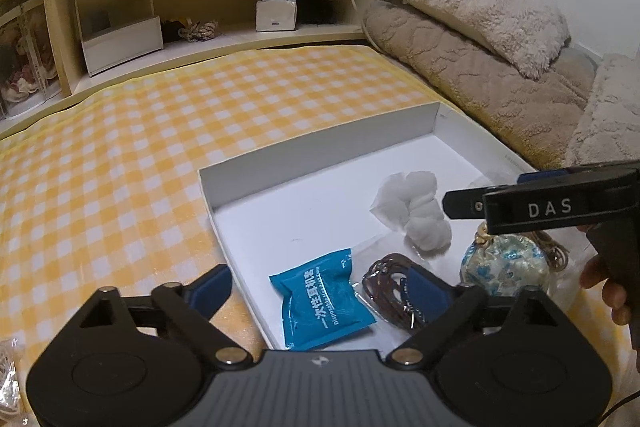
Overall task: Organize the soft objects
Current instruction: 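Carry blue packet and cotton puff into white box and open both tools, then lift both tools from the box toward the pale cord bag and grey pack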
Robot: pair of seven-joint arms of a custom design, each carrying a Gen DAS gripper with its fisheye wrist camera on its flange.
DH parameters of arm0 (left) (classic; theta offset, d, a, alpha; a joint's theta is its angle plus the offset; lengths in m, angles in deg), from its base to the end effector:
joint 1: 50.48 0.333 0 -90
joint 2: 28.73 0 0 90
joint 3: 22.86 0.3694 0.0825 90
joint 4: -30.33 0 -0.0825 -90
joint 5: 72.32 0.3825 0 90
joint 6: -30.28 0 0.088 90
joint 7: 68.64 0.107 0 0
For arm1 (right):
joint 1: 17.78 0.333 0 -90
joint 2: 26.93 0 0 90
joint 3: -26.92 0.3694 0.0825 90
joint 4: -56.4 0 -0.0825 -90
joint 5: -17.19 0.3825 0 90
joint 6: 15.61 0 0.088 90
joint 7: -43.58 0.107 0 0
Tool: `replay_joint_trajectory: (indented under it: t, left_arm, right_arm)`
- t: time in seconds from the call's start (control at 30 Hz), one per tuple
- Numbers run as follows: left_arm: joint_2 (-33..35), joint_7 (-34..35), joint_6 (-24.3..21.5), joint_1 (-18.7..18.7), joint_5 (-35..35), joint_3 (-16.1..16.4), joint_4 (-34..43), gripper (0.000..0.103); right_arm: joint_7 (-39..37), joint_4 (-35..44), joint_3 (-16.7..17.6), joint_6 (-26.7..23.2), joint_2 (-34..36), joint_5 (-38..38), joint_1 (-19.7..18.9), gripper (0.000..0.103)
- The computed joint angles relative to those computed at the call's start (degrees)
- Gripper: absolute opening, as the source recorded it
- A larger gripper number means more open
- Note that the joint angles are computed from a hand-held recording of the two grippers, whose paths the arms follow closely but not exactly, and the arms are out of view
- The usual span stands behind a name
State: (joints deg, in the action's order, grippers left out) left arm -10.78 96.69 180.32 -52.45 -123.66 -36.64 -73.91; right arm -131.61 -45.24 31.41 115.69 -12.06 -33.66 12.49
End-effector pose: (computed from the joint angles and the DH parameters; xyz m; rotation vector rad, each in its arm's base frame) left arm 0.6658 -0.1509 0.4684 -0.9241 2.5283 -1.1011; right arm 0.5628 0.3633 0.4984 -1.2698 2.2230 -0.7897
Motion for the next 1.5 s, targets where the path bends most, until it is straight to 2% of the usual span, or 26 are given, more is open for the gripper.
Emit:
replay_joint_trajectory:
  t: [0.2,0.53,0.93,1.2,1.5]
  left_arm:
    - [-0.9,-1.0,-0.6,0.2,-1.2,0.2,-0.5,0.103]
    - [-2.3,-2.4,-0.6,0.8,-2.7,0.7,-1.0,0.103]
    - [-6.0,1.0,-1.1,2.5,-8.3,2.0,-2.4,0.103]
    - [-8.0,2.2,-2.0,4.1,-10.9,3.8,-2.6,0.103]
    - [-9.4,4.7,-1.9,6.4,-14.8,5.7,-2.0,0.103]
  right_arm:
    - [2.7,-1.1,0.2,-3.0,-1.6,-0.8,0.6,0.103]
    - [2.3,-2.3,2.0,-8.1,-3.9,-1.0,1.4,0.103]
    - [2.4,1.4,3.3,-13.7,-3.8,-5.6,4.4,0.103]
    - [3.0,3.8,3.8,-15.1,-3.3,-8.2,6.5,0.103]
    - [3.1,8.8,3.1,-13.1,-0.2,-12.5,9.1,0.103]
